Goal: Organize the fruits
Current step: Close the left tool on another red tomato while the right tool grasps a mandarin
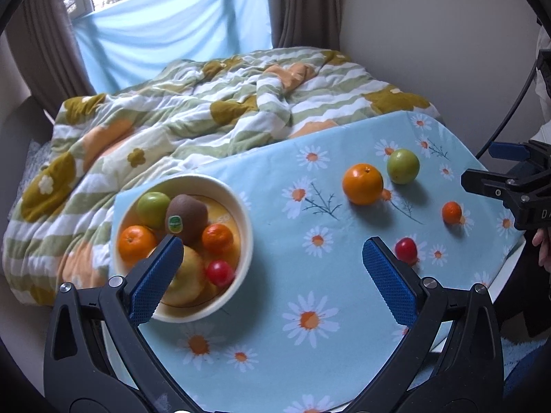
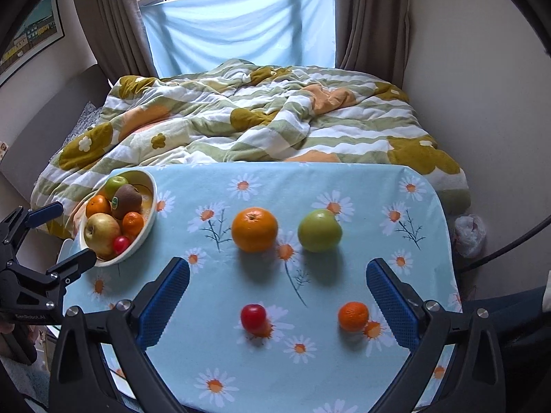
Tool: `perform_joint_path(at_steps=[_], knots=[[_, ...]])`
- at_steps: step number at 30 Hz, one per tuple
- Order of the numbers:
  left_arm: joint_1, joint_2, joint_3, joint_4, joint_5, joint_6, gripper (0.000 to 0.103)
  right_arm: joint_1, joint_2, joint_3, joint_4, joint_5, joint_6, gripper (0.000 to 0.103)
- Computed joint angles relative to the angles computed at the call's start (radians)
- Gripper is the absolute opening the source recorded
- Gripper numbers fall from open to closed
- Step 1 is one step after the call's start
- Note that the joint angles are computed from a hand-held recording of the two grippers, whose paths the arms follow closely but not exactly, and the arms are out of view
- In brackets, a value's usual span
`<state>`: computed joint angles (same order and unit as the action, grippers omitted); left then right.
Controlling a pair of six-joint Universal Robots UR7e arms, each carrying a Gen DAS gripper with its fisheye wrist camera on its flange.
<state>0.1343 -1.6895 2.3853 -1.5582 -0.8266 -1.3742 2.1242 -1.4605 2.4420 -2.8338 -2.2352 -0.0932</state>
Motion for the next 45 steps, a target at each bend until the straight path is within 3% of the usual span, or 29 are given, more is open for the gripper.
perform_joint_path(at_steps=[9,15,18,20,24,29,45], knots=[[0.044,0.265,0.004,-0.359,-0.058,0.063,0.103,-0.212,-0.183,0.051,0.112,0.127,-0.241,0.102],[0.065,0.423,0.034,-0.592,-0.096,0.098,0.103,-0.341,-0.229,0.1,0.077,0.174,-0.42,0.102],[0.08,0.506,0.027,-0.652,-0.108,0.121,0.092,-0.401,-0.232,0.121,0.053,0.198,-0.508,0.102],[0.088,0.541,0.03,-0.692,-0.114,0.129,0.078,-0.432,-0.231,0.131,0.032,0.213,-0.549,0.102],[0.102,0.601,0.025,-0.719,-0.117,0.128,0.066,-0.481,-0.218,0.142,-0.006,0.235,-0.602,0.099],[0.114,0.638,0.014,-0.723,-0.116,0.129,0.04,-0.505,-0.203,0.155,-0.03,0.248,-0.651,0.086],[0.093,0.622,0.009,-0.638,-0.121,0.037,0.037,-0.502,-0.124,0.17,-0.084,0.252,-0.729,0.054]])
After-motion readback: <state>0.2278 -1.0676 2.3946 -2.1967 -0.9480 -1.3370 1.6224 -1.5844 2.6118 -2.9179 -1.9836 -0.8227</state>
